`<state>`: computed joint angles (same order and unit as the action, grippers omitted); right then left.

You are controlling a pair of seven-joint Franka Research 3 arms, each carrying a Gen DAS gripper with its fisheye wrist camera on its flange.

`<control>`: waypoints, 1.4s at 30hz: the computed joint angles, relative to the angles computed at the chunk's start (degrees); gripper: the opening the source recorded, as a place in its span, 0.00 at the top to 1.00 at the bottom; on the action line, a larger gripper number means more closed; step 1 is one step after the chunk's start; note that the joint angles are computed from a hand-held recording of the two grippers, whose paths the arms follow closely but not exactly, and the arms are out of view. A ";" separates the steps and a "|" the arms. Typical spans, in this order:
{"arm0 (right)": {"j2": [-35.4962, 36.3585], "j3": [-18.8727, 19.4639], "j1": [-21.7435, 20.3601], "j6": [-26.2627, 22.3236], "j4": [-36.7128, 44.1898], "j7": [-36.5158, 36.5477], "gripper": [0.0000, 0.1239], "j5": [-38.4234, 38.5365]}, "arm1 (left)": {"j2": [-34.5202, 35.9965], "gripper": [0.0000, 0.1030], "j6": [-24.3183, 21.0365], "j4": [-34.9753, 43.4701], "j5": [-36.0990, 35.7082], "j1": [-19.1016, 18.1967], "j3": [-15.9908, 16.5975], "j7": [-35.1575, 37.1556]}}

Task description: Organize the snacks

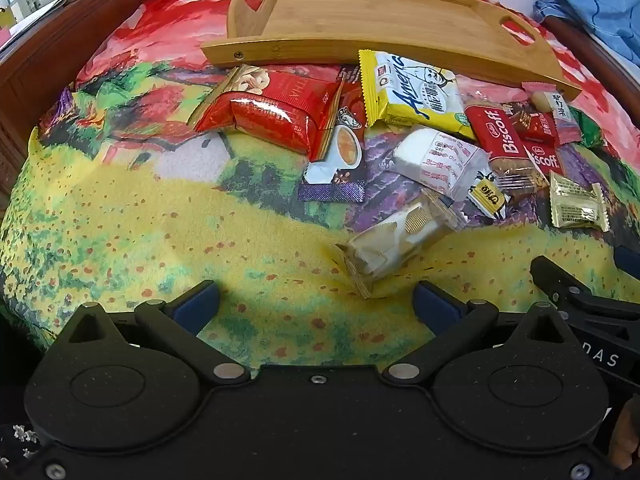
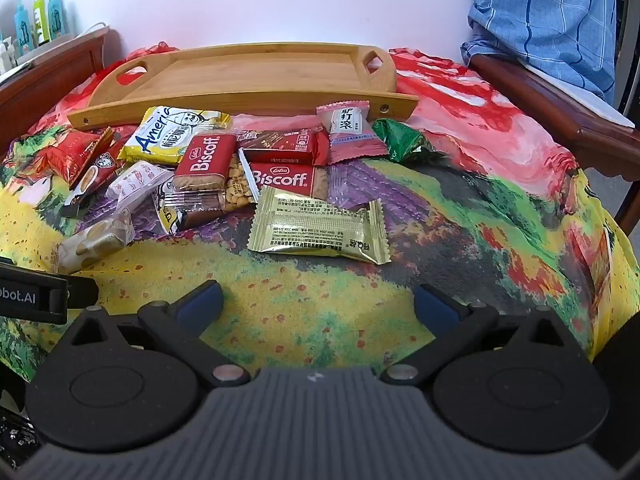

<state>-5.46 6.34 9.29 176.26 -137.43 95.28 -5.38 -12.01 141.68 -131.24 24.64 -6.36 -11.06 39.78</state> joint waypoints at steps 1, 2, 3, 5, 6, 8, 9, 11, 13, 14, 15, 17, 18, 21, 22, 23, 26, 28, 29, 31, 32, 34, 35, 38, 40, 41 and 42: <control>0.00 0.01 -0.04 -0.03 0.02 0.04 0.17 -0.11 | 0.03 0.00 -0.10 0.06 -0.47 -0.13 0.13 0.43; 0.01 0.10 -0.17 -0.14 0.07 0.26 0.17 -0.42 | 0.03 0.00 -0.08 0.06 -0.50 -0.15 0.14 0.61; 0.01 0.07 -0.14 -0.14 0.07 0.27 0.17 -0.43 | 0.02 0.00 0.00 0.02 -0.32 -0.13 0.09 0.57; 0.04 -0.10 0.09 -0.43 0.20 -0.06 0.17 -0.04 | -0.01 0.00 0.20 -0.08 0.16 -0.09 -0.05 0.41; 0.05 -0.16 0.17 -0.44 0.21 -0.18 0.17 0.08 | -0.52 0.00 0.72 -1.00 0.49 -0.07 -0.11 0.05; 0.05 -0.26 0.29 -0.51 0.25 -0.42 0.17 0.31 | -0.70 0.00 0.91 -1.25 0.53 -0.09 -0.10 0.05; 0.04 -0.27 0.31 -0.57 0.27 -0.47 0.17 0.35 | -0.52 0.00 0.58 -0.82 0.61 -0.05 -0.24 -0.32; -0.02 -0.28 0.33 -0.64 0.23 -0.50 0.17 0.41 | -0.56 0.00 0.63 -0.94 0.24 -0.13 -0.06 0.06; 0.07 -0.17 0.16 -0.49 0.24 -0.12 0.17 0.03 | -0.30 0.00 0.32 -0.49 -0.09 -0.15 0.05 0.48; 0.03 -0.15 0.12 -0.40 0.17 -0.02 0.17 -0.08 | 0.00 0.00 0.01 -0.08 -0.54 -0.19 0.17 0.83; 0.11 -0.22 0.24 -0.72 0.37 -0.24 0.17 0.15 | 0.01 0.00 -0.01 -0.07 -0.48 -0.18 0.12 0.81; 0.11 -0.26 0.27 -0.72 0.37 -0.23 0.17 0.14 | 0.10 0.00 -0.28 0.05 -0.24 -0.18 0.00 0.81; 0.11 -0.27 0.28 -0.72 0.37 -0.22 0.17 0.13 | 0.12 0.00 -0.35 0.08 -0.17 -0.19 -0.03 0.80; 0.12 -0.34 0.37 -0.86 0.44 -0.35 0.17 0.25 | 0.20 0.00 -0.38 0.18 -0.55 -0.24 0.14 1.17; 0.11 -0.36 0.40 -0.89 0.45 -0.39 0.17 0.28 | 0.21 0.00 -0.39 0.20 -0.60 -0.24 0.15 1.24; 0.11 -0.37 0.40 -0.89 0.45 -0.39 0.17 0.28 | 0.21 0.00 -0.39 0.20 -0.61 -0.23 0.15 1.25; 0.05 -0.37 0.40 -0.88 0.41 -0.39 0.17 0.28 | 0.26 0.00 -0.45 0.30 -0.59 -0.21 0.12 1.21; 0.06 -0.40 0.43 -1.01 0.49 -0.48 0.17 0.38 | 0.28 0.00 -0.48 0.35 -0.66 -0.21 0.13 1.25; 0.05 -0.41 0.45 -1.02 0.48 -0.53 0.17 0.43 | 0.29 0.00 -0.51 0.37 -0.68 -0.22 0.12 1.24; 0.05 -0.41 0.45 -1.06 0.50 -0.54 0.17 0.43 | 0.30 0.00 -0.51 0.36 -0.67 -0.23 0.11 1.22; 0.00 -0.41 0.45 -1.03 0.44 -0.53 0.17 0.43 | 0.29 0.00 -0.50 0.33 -0.61 -0.22 0.09 1.16; 0.03 -0.39 0.43 -1.09 0.49 -0.54 0.17 0.42 | 0.29 0.00 -0.48 0.32 -0.57 -0.22 0.08 1.11; 0.02 -0.40 0.44 -1.06 0.46 -0.55 0.17 0.44 | 0.29 0.00 -0.48 0.32 -0.57 -0.23 0.08 1.11; 0.01 -0.39 0.42 -1.08 0.46 -0.54 0.17 0.42 | 0.32 0.00 -0.51 0.38 -0.54 -0.22 0.08 1.06; 0.01 -0.39 0.42 -1.08 0.46 -0.54 0.17 0.42 | 0.34 0.00 -0.55 0.43 -0.57 -0.23 0.09 1.10; -0.03 -0.43 0.45 -1.08 0.52 -0.64 0.17 0.51 | 0.35 0.00 -0.55 0.45 -0.60 -0.23 0.11 1.12; 0.12 -0.21 0.20 -0.36 0.03 -0.09 0.17 -0.07 | 0.35 0.00 -0.55 0.45 -0.60 -0.23 0.11 1.12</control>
<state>-5.35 6.13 9.49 175.90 -137.41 95.20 -5.45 -11.66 141.13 -130.79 24.04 -6.59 -10.96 40.90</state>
